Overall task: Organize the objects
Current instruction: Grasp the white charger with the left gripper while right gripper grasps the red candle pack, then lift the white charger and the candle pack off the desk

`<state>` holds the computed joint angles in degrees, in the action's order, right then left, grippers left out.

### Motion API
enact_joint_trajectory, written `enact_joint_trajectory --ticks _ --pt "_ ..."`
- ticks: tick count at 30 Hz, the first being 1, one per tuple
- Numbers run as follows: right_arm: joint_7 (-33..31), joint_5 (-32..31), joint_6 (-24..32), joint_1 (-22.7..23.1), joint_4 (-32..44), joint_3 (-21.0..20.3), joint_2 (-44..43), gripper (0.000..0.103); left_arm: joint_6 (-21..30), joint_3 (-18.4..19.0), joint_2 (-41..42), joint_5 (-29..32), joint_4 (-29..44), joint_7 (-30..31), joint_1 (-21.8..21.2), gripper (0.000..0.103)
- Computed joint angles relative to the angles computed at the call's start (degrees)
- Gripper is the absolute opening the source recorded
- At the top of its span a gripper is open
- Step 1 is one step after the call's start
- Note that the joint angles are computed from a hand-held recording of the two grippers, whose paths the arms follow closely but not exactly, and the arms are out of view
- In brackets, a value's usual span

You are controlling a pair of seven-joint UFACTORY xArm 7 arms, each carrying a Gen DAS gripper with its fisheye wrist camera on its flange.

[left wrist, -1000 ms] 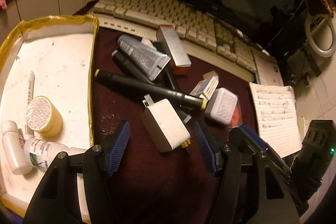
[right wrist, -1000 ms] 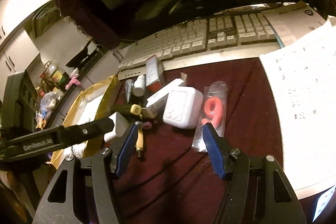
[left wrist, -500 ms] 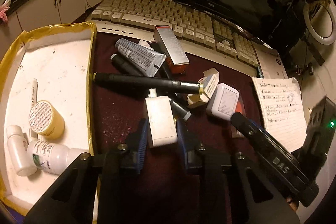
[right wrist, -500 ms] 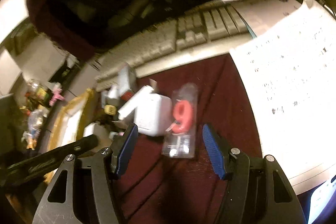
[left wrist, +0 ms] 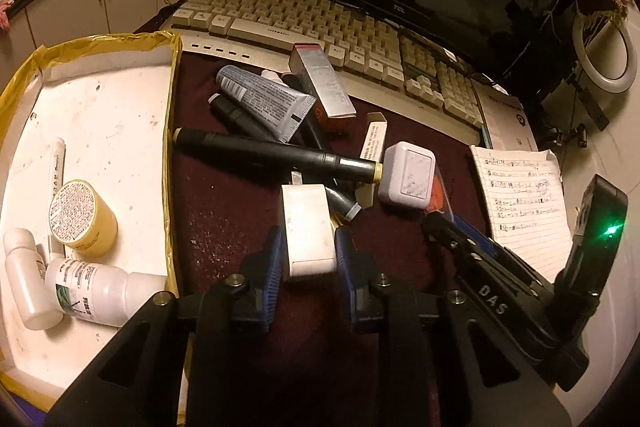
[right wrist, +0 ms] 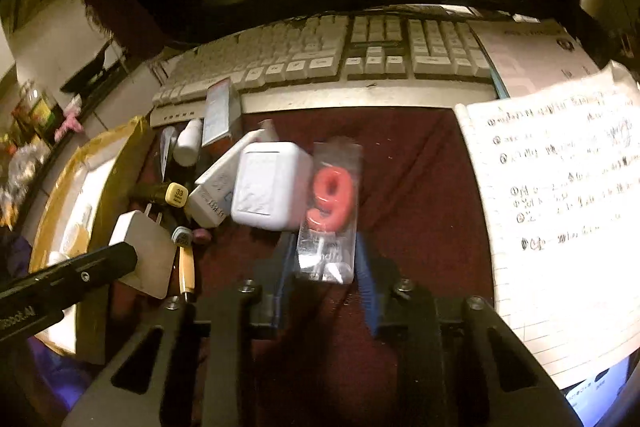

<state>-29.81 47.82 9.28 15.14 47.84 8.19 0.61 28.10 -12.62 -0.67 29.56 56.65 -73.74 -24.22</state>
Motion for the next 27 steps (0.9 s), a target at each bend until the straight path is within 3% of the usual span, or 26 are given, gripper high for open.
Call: enact_joint_trajectory --ticks 4,7,12,15,20,27 --pt "-6.7 11.86 1.22 0.18 -0.03 -0.06 -1.18 0.025 -0.21 0.12 -0.02 -0.81 -0.07 0.87 0.06 0.025" --pt "-10.56 17.17 -0.68 1.29 -0.91 -0.16 -2.52 0.025 -1.74 0.43 -0.06 -2.18 -0.64 1.49 0.38 0.027" --pt "-9.22 15.66 -3.09 2.51 -2.42 -1.04 -3.5 0.025 -2.96 0.48 0.24 -1.77 -0.86 0.6 0.83 0.028" --pt "-7.78 14.29 -0.07 1.95 -1.64 -2.12 -2.5 0.025 -0.83 0.38 1.15 -0.05 0.67 -0.08 0.43 0.028" --pt "-0.63 3.69 -1.29 1.55 -0.91 -0.77 -0.74 0.027 -0.08 0.86 1.62 0.02 1.06 -0.24 -0.06 0.028" --pt "-0.65 3.54 -2.66 1.7 -2.06 0.14 -1.52 0.026 1.15 0.72 1.34 2.42 1.14 -0.77 -0.47 0.025"
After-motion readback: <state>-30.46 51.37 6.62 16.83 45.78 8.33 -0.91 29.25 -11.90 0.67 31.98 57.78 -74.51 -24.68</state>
